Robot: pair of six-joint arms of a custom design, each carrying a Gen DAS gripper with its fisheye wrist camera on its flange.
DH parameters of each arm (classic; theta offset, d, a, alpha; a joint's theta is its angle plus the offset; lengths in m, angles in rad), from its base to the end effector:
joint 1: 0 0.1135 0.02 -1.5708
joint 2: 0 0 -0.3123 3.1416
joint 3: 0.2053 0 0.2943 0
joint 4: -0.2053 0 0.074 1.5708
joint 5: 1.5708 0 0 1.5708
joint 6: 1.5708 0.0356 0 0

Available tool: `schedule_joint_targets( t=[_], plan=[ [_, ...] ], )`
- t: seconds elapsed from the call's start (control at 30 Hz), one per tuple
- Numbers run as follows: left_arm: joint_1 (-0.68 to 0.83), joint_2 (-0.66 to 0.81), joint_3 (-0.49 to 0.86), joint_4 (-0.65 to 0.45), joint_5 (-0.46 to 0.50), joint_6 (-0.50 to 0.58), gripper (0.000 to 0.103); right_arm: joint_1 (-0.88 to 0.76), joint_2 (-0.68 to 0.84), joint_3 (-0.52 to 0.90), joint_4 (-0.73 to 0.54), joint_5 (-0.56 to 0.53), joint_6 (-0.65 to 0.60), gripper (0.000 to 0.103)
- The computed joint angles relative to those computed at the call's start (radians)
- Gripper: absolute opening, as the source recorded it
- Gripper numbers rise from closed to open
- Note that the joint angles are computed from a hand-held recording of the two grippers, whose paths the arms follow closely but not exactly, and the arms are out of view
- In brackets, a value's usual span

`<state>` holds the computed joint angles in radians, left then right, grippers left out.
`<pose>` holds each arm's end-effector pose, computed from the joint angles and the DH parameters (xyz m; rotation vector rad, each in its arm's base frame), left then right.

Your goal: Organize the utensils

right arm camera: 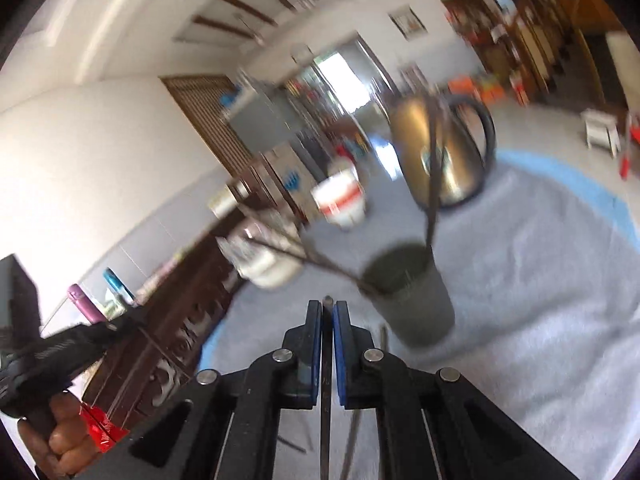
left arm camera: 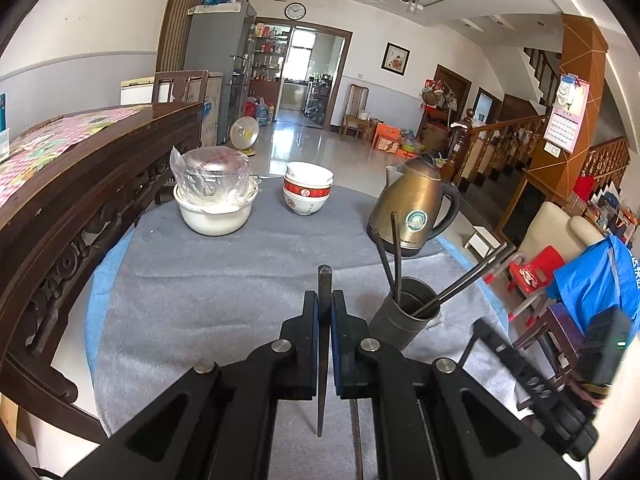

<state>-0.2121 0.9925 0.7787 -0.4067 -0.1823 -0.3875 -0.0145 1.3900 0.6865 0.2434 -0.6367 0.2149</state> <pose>0.2284 -0.0426 0.3091 -0.2931 2.1632 -0.1409 0.3146 0.0166 0.2345 -0.1753 2.0095 0.7707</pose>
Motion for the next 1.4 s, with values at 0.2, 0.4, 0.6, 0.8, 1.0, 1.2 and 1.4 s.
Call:
schedule_joint_targets(
  t=[0.2,0.4,0.6,0.8,1.0,1.2,1.4],
  plan=[
    [-0.035,0.017,0.024,-0.004,-0.023,0.004,0.006,0.006,-0.09,-0.041,0.131,0.048,0.013,0.006],
    [-0.052,0.061,0.068,-0.005,-0.019,0.016,0.006,0.001,-0.095,0.001,0.138,0.063,0.013,0.006],
    [-0.067,0.074,0.081,-0.003,-0.03,0.02,0.006,-0.026,0.045,0.174,-0.192,0.064,-0.057,0.011],
    [-0.061,0.085,0.063,0.002,-0.015,0.015,0.006,-0.07,0.369,0.421,-0.575,0.081,-0.057,0.014],
    [-0.042,0.065,0.051,0.004,0.003,0.021,0.006,-0.032,0.499,0.502,-0.634,0.219,-0.06,0.02],
    [-0.025,0.049,0.035,0.009,0.031,0.031,0.006,0.014,0.58,0.581,-0.692,0.338,-0.012,0.029],
    [0.017,0.047,0.024,0.009,0.07,0.033,0.006,0.079,0.623,0.635,-0.72,0.479,0.013,0.03]
  ],
)
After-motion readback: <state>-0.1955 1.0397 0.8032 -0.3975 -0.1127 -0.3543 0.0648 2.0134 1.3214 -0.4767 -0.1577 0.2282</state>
